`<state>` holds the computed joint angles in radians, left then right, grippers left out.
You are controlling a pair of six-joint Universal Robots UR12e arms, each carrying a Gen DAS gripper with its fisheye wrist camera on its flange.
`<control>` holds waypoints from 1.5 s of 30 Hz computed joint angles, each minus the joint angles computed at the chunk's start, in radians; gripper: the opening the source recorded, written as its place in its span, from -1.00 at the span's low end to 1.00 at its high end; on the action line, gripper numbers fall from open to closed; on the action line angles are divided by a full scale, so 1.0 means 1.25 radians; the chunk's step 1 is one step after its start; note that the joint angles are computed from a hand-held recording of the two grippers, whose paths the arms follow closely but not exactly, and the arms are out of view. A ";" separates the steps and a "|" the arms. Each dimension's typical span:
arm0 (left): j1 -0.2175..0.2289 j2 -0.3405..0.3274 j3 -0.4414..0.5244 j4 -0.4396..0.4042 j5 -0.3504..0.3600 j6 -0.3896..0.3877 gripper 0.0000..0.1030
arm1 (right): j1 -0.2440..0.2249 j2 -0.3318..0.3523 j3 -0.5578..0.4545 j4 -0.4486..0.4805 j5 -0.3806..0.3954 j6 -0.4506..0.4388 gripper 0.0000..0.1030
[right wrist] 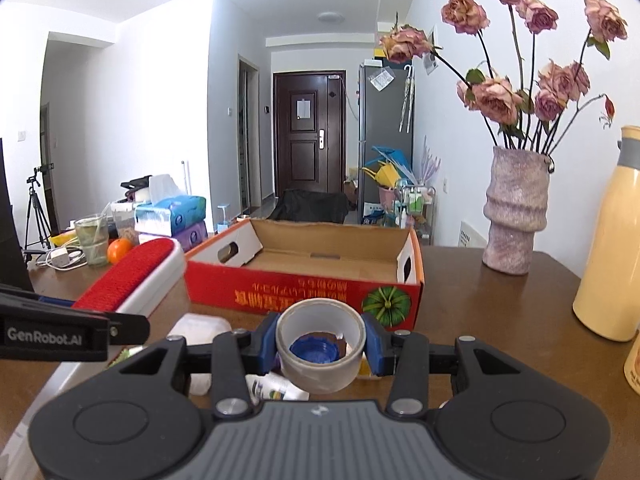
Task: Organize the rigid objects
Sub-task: 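Close the left gripper on the lint brush while the right gripper grasps the tape roll, then carry the lint brush and tape roll over the red cardboard box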
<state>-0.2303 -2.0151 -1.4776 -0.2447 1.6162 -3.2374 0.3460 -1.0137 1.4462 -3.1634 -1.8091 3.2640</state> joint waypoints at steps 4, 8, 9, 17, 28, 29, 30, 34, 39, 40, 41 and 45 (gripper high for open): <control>0.001 -0.018 0.030 -0.007 -0.002 -0.002 0.10 | -0.004 0.013 -0.025 0.008 0.000 -0.004 -0.18; 0.002 -0.039 0.065 -0.020 0.000 -0.014 0.10 | -0.009 0.027 -0.052 0.013 -0.002 -0.005 -0.18; 0.003 -0.045 0.074 -0.022 0.001 -0.018 0.10 | -0.010 0.031 -0.060 0.015 -0.002 -0.006 -0.18; 0.005 -0.083 0.135 -0.040 0.008 -0.032 0.10 | -0.021 0.062 -0.119 0.046 0.003 0.006 -0.18; 0.004 -0.137 0.223 -0.069 0.005 -0.036 0.10 | -0.031 0.097 -0.183 0.110 0.005 -0.005 -0.18; 0.003 -0.143 0.233 -0.073 0.005 -0.037 0.10 | -0.033 0.099 -0.187 0.113 0.005 -0.003 -0.18; 0.003 -0.148 0.242 -0.076 0.005 -0.039 0.10 | -0.034 0.102 -0.193 0.116 0.005 -0.001 -0.18; 0.001 -0.170 0.276 -0.089 0.015 -0.042 0.10 | -0.040 0.117 -0.219 0.126 0.008 0.002 -0.18; 0.000 -0.195 0.317 -0.101 0.019 -0.043 0.10 | -0.046 0.140 -0.260 0.141 0.007 0.000 -0.18; 0.000 -0.200 0.326 -0.103 0.021 -0.044 0.10 | -0.047 0.145 -0.267 0.144 0.006 0.000 -0.18; 0.000 -0.204 0.333 -0.106 0.023 -0.043 0.10 | -0.049 0.149 -0.274 0.148 0.007 0.000 -0.18; 0.000 -0.226 0.370 -0.125 0.026 -0.045 0.10 | -0.052 0.165 -0.303 0.158 0.003 -0.001 -0.18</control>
<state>-0.2303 -2.2974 -1.0153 -0.4003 1.6482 -3.2936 0.2810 -0.8075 1.0676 -2.9656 -1.8057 3.2622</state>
